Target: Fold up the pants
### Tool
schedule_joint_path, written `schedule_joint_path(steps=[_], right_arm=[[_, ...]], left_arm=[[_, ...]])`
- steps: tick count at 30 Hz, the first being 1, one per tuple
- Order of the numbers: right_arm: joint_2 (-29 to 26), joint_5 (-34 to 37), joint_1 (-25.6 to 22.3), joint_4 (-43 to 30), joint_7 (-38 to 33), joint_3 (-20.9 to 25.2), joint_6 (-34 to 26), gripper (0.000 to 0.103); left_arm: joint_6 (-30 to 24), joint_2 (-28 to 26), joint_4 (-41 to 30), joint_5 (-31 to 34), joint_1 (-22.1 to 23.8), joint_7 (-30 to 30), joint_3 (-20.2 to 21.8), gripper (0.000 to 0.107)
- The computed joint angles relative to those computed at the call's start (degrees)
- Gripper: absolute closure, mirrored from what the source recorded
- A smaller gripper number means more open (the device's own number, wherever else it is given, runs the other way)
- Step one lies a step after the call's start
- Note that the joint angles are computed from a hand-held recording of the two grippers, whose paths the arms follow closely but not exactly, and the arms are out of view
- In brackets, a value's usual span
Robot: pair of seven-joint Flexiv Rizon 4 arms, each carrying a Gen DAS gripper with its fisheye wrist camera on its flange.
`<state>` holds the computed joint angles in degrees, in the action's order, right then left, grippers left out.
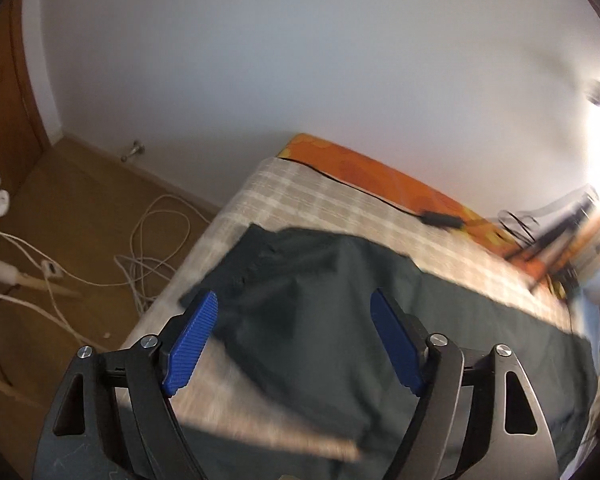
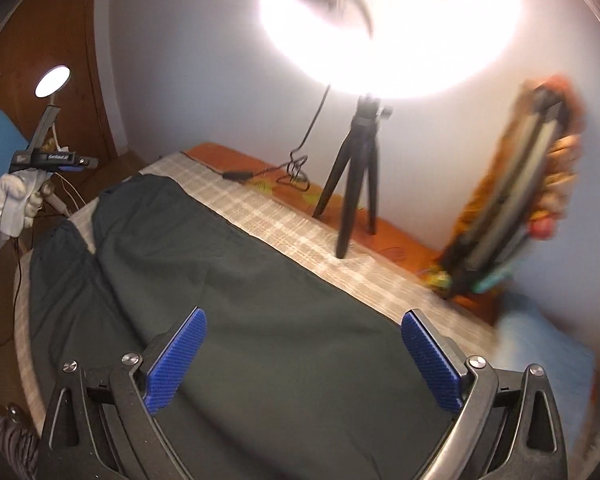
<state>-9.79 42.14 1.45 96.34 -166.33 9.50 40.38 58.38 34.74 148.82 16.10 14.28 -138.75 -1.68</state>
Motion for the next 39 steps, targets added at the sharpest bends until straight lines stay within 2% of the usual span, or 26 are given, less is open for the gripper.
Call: schedule_joint_path(steps=[3, 5, 7, 9, 12, 16, 21, 22, 25, 27, 30, 32, 33, 35, 36, 39], right_arm=[[-5.82, -4.25, 3.22, -2.49, 4.41, 0.62, 2.64, 0.009], [-9.23, -7.47, 4.50, -4.12, 7.14, 1.35, 3.71, 0.012], [-12.21, -9.57, 4.91, -6.10, 9.20, 2.35, 3.77, 0.012], [-15.32, -11.53, 5.23, -8.30, 11.35, 3.30, 3.32, 0.012], [-18.65, -14.36, 5.54, -10.71, 14.25, 4.46, 2.79, 0.012], [-21.08, -18.45, 5.81, -11.90, 15.42, 5.62, 1.99, 0.012], [-22.51, -20.91, 5.69, -12.67, 15.71, 6.64, 2.06, 0.012], [-22.75, -21.20, 5.66, -12.87, 15.78, 6.80, 2.02, 0.012], [-22.72, -22.16, 5.85, -11.97, 15.49, 7.05, 3.55, 0.012], [-22.08, -22.41, 5.73, -10.46, 14.57, 7.57, 5.31, 0.018], [-21.36, -21.51, 5.04, -9.50, 13.63, 8.66, 5.42, 0.039], [-20.55, -20.67, 4.63, -8.59, 12.75, 9.22, 5.34, 0.062], [-20.12, -20.31, 4.56, -7.99, 12.25, 9.35, 5.67, 0.067], [-19.43, -19.79, 4.68, -6.96, 11.56, 9.37, 6.82, 0.093], [-19.09, -19.83, 4.94, -6.60, 12.14, 9.13, 6.91, 0.099], [-17.54, -18.49, 4.38, -5.59, 11.89, 9.44, 6.54, 0.102]], left_arm=[[6.40, -8.01, -0.28, -1.10, 2.13, 1.54, 2.43, 0.029], [7.18, -12.06, -1.77, 0.60, 4.56, 1.41, 1.71, 0.029], [9.39, -16.04, -2.46, 0.55, 4.89, 1.98, 3.02, 0.029], [11.35, -18.82, -2.30, -0.60, 4.65, 2.39, 4.70, 0.029], [12.00, -21.26, -2.88, 0.61, 4.88, 1.34, 5.06, 0.029], [9.69, -22.72, -4.81, 4.78, 4.72, -0.92, 4.65, 0.030], [6.06, -23.28, -7.55, 11.15, 3.81, -5.66, 3.95, 0.046], [5.61, -23.28, -7.88, 11.74, 3.37, -6.22, 4.04, 0.054], [4.33, -23.55, -9.09, 14.08, 2.19, -7.31, 3.94, 0.067], [3.97, -24.48, -10.34, 16.42, 1.54, -8.58, 3.45, 0.076], [3.05, -25.00, -11.53, 19.42, 0.31, -10.84, 3.34, 0.081], [3.67, -25.17, -11.54, 19.98, -0.39, -11.38, 4.15, 0.083], [4.50, -24.78, -11.04, 19.63, -0.71, -11.31, 4.84, 0.083], [5.79, -23.82, -10.37, 19.78, -0.63, -11.65, 5.57, 0.085], [6.08, -22.85, -9.95, 20.12, -0.45, -11.94, 5.70, 0.085], [7.81, -19.01, -7.93, 19.56, 0.45, -11.04, 6.49, 0.085]])
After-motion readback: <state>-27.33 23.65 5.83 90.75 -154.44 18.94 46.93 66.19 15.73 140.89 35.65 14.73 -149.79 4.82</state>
